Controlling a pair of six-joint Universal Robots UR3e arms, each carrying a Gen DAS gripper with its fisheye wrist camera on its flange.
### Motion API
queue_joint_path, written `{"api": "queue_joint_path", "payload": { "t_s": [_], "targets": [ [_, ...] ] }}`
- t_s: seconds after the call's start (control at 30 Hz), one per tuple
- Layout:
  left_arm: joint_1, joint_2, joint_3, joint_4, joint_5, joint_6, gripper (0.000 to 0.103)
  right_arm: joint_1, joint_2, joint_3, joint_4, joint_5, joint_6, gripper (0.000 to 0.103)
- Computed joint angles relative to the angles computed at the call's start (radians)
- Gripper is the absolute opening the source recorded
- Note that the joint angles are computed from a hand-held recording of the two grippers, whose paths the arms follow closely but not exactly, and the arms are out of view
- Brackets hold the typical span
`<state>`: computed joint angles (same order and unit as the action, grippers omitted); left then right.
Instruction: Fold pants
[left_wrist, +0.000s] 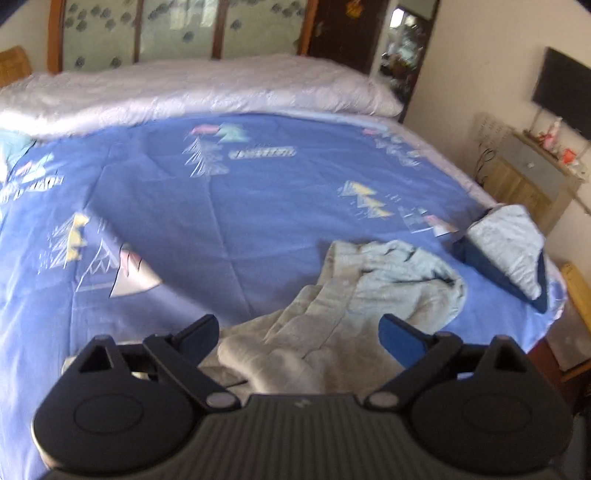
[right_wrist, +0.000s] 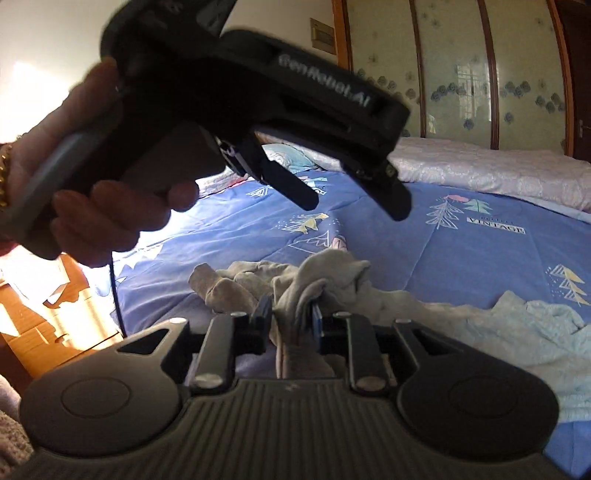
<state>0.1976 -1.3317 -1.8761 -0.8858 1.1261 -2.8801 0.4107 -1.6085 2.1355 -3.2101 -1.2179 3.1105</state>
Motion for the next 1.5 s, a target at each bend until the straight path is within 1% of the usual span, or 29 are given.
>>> {"api": "queue_joint_path", "payload": {
  "t_s": [0.03, 0.07, 0.13, 0.23, 0.3, 0.33, 0.37, 0.43, 0.47, 0.5, 0.57, 0.6, 0.63, 0.67, 0.7, 0.73, 0.87, 0.93, 1.0, 1.07, 1.1, 1.17, 1.2, 1.27, 1.33, 1.37, 1.4, 1.47, 1.5],
  "targets": [
    [-0.013, -0.039, 0.038, -0.034, 0.003, -0.025, 0.096, -0.027, -0.03, 0.031, -0.002, 0.015, 0.017, 0.028],
    [-0.001, -0.052, 0.046, -0.061, -0.015, -0.031, 0.096, -0.05, -0.086, 0.081, 0.006, 0.024, 0.036, 0.028],
    [0.024, -0.051, 0.035, -0.096, -0.033, -0.031, 0.096, -0.09, -0.131, 0.127, 0.005, 0.024, 0.066, 0.028],
    [0.044, -0.017, -0.029, -0.063, 0.011, -0.03, 0.096, -0.163, -0.212, 0.202, 0.012, 0.03, 0.099, 0.035],
    [0.059, 0.011, -0.087, -0.021, 0.066, -0.024, 0.096, -0.202, -0.235, 0.234, 0.015, 0.028, 0.127, 0.035],
    [0.066, 0.022, -0.113, -0.009, 0.093, -0.022, 0.096, -0.223, -0.232, 0.243, 0.015, 0.037, 0.146, 0.035],
    [0.085, 0.03, -0.132, -0.022, 0.096, -0.02, 0.096, -0.243, -0.22, 0.246, 0.014, 0.046, 0.167, 0.035],
    [0.14, 0.032, -0.139, -0.111, 0.035, -0.014, 0.096, -0.272, -0.174, 0.245, -0.013, 0.06, 0.214, 0.037],
    [0.154, 0.027, -0.144, -0.128, 0.008, -0.017, 0.096, -0.273, -0.146, 0.238, -0.029, 0.054, 0.239, 0.037],
    [0.157, 0.015, -0.147, -0.127, -0.009, -0.027, 0.096, -0.272, -0.13, 0.236, -0.038, 0.045, 0.259, 0.037],
    [0.109, -0.045, -0.134, -0.075, 0.011, -0.06, 0.094, -0.275, -0.119, 0.232, -0.039, 0.04, 0.287, 0.037],
    [0.079, -0.084, -0.116, -0.06, 0.033, -0.069, 0.08, -0.279, -0.121, 0.236, -0.037, 0.042, 0.296, 0.037],
    [0.054, -0.126, -0.085, -0.072, 0.048, -0.076, 0.034, -0.283, -0.131, 0.245, -0.032, 0.044, 0.299, 0.037],
    [0.034, -0.178, -0.026, -0.139, 0.049, -0.088, 0.011, -0.305, -0.171, 0.274, -0.015, 0.062, 0.286, 0.037],
    [0.042, -0.2, 0.012, -0.199, 0.022, -0.099, 0.01, -0.323, -0.197, 0.291, -0.001, 0.077, 0.271, 0.037],
    [0.068, -0.187, 0.015, -0.22, -0.031, -0.109, 0.01, -0.349, -0.225, 0.311, 0.01, 0.102, 0.25, 0.037],
    [0.212, -0.09, 0.119, -0.394, -0.291, -0.109, 0.01, -0.37, -0.243, 0.343, -0.024, 0.16, 0.228, 0.04],
    [0.276, -0.055, 0.216, -0.479, -0.407, -0.106, 0.01, -0.359, -0.227, 0.342, -0.043, 0.185, 0.218, 0.041],
    [0.311, -0.046, 0.33, -0.54, -0.494, -0.118, 0.01, -0.321, -0.188, 0.328, -0.078, 0.17, 0.216, 0.042],
    [0.331, -0.049, 0.444, -0.572, -0.554, -0.147, 0.01, -0.267, -0.148, 0.301, -0.102, 0.128, 0.201, 0.048],
    [0.332, -0.059, 0.498, -0.572, -0.574, -0.175, 0.01, -0.227, -0.115, 0.284, -0.126, 0.082, 0.197, 0.049],
    [0.338, -0.077, 0.606, -0.562, -0.605, -0.236, 0.01, -0.17, -0.069, 0.25, -0.144, 0.006, 0.192, 0.061],
    [0.341, -0.084, 0.649, -0.551, -0.609, -0.266, 0.01, -0.133, -0.035, 0.227, -0.157, -0.049, 0.199, 0.063],
    [0.324, -0.115, 0.746, -0.488, -0.593, -0.366, 0.01, -0.084, 0.028, 0.18, -0.175, -0.134, 0.182, 0.067],
    [0.322, -0.149, 0.845, -0.485, -0.581, -0.427, 0.01, -0.034, 0.11, 0.129, -0.219, -0.228, 0.16, 0.071],
    [0.319, -0.169, 0.901, -0.494, -0.574, -0.451, 0.01, -0.021, 0.15, 0.106, -0.24, -0.251, 0.155, 0.072],
    [0.33, -0.177, 0.94, -0.515, -0.575, -0.454, 0.01, -0.023, 0.182, 0.083, -0.243, -0.244, 0.146, 0.072],
    [0.363, -0.179, 1.007, -0.569, -0.578, -0.443, 0.01, -0.012, 0.245, 0.016, -0.224, -0.243, 0.134, 0.072],
    [0.378, -0.177, 1.028, -0.589, -0.58, -0.44, 0.01, 0.013, 0.291, -0.026, -0.232, -0.262, 0.127, 0.072]
  ]
}}
